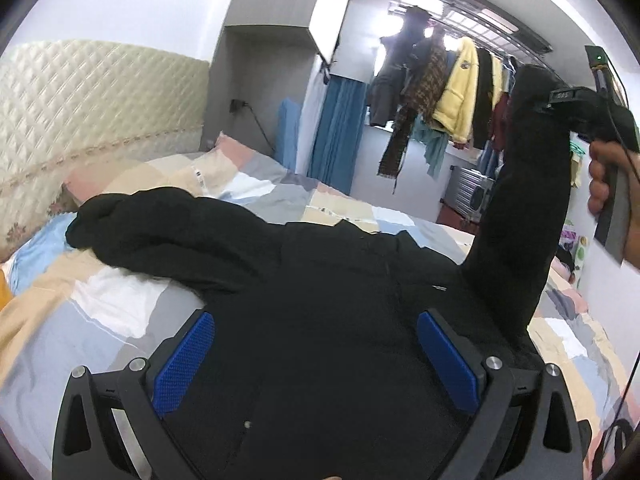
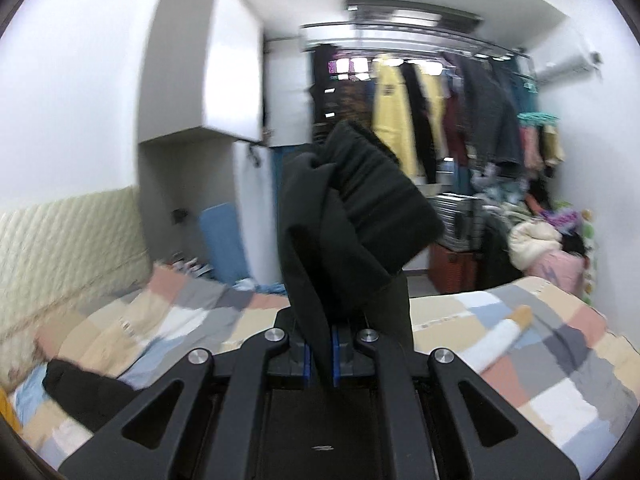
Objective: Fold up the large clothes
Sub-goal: 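Lift the grasped sleeve with the right gripper and fold it across the jacket body, then lay the sleeve on the jacket and open the right gripper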
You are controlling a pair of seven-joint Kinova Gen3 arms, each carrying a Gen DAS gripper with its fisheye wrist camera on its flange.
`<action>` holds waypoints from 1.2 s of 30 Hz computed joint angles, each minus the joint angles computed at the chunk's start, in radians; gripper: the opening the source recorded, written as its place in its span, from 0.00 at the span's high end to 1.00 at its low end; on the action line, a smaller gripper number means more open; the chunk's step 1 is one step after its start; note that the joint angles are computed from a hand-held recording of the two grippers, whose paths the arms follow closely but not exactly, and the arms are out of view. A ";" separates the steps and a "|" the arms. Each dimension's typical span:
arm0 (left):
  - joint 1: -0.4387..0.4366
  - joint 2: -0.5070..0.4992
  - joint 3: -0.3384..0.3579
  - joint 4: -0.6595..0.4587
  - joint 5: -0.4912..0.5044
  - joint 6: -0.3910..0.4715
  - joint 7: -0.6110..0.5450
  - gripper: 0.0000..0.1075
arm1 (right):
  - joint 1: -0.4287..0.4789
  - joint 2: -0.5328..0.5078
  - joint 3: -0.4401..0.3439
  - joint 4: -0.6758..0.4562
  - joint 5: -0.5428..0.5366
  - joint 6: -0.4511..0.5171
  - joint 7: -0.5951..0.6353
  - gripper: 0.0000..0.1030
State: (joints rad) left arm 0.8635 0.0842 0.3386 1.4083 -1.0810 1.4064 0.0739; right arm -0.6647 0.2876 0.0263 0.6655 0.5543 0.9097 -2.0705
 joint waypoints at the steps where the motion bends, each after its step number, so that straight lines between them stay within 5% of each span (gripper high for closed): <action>1: -0.003 -0.005 -0.003 0.005 0.000 0.004 -0.007 0.05 | -0.017 0.007 -0.007 0.012 0.006 -0.011 0.002 0.91; 6: -0.011 -0.014 -0.008 0.028 -0.031 0.077 -0.083 0.05 | -0.042 0.044 -0.045 0.063 -0.055 -0.054 0.021 0.91; 18: -0.210 -0.117 0.020 0.155 0.097 -0.081 -0.072 0.05 | -0.084 0.161 -0.076 0.172 -0.199 -0.119 0.089 0.91; 28: -0.251 -0.098 0.022 0.163 0.135 -0.119 -0.110 0.05 | -0.063 0.340 -0.097 0.072 -0.371 0.092 0.227 0.91; 33: -0.248 -0.088 0.013 0.157 0.143 -0.137 -0.112 0.05 | -0.049 0.364 -0.095 0.044 -0.422 0.121 0.245 0.90; 36: -0.240 -0.076 0.010 0.145 0.139 -0.123 -0.130 0.05 | -0.032 0.378 -0.110 -0.021 -0.467 0.194 0.272 0.78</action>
State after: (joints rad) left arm 0.6232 0.0084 0.3488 1.5533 -0.9424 1.2835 -0.0562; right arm -0.6962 0.6656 -0.0840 0.6442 0.0872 1.1040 -1.7987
